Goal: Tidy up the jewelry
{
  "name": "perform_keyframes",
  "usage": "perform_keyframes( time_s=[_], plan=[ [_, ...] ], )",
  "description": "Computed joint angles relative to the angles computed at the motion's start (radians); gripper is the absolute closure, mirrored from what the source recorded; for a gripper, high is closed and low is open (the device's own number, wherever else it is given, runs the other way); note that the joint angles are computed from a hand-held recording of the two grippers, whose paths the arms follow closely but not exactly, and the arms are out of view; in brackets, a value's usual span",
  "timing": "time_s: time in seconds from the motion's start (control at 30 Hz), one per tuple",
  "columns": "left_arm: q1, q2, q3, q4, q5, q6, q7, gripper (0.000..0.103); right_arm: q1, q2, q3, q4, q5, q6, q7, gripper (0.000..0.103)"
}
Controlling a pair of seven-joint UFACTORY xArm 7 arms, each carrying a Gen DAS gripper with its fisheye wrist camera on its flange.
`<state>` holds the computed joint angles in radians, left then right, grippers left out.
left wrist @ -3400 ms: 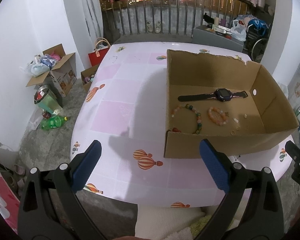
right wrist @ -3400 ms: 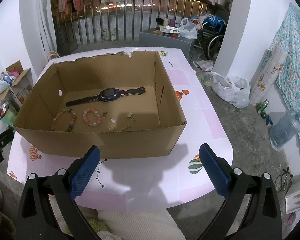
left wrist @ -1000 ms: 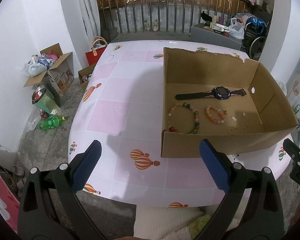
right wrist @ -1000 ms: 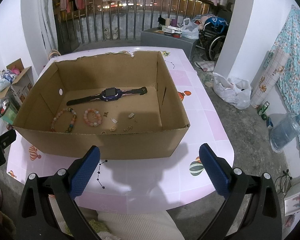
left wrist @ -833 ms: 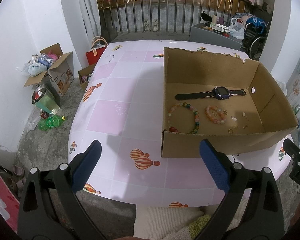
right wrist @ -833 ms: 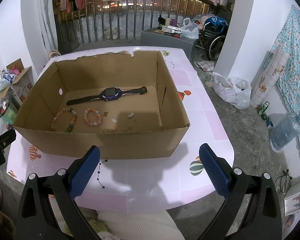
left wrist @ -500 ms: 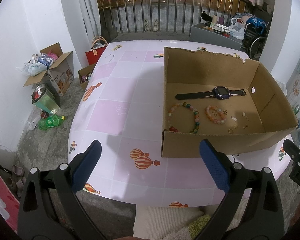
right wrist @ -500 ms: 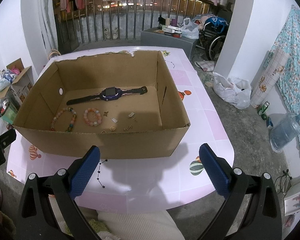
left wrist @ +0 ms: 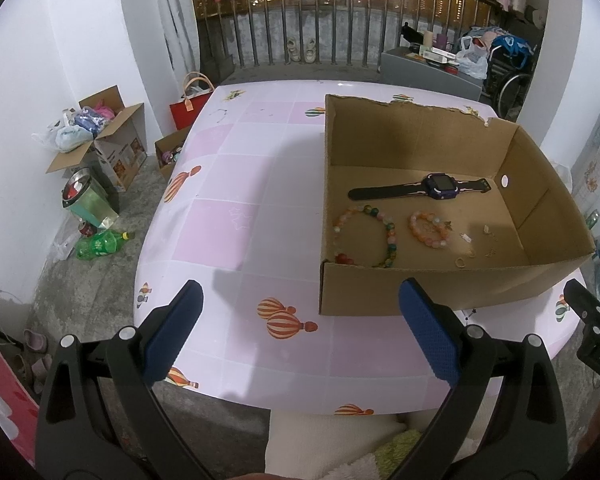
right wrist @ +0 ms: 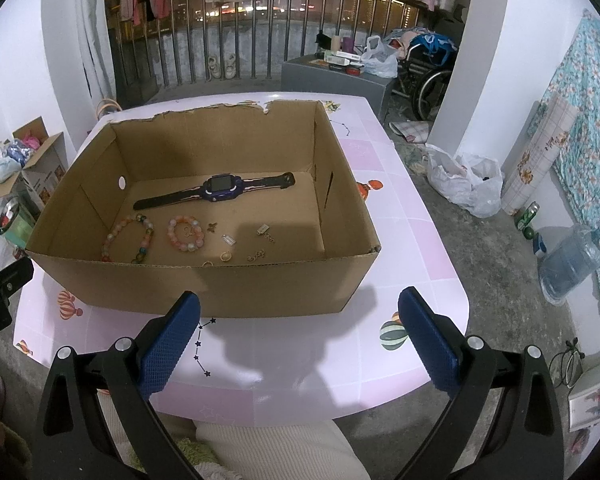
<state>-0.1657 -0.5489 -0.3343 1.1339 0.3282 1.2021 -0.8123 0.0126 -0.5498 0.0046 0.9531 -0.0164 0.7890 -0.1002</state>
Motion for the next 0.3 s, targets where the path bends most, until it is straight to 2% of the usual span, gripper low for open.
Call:
perform_keyframes(
  time_s=[0.3],
  plan=[
    [-0.001, 0.007, -0.003, 0.002, 0.002, 0.000, -0.010, 0.008, 0.001, 0.002, 0.002, -0.002, 0.001, 0.000, 0.004, 0.006]
  ],
)
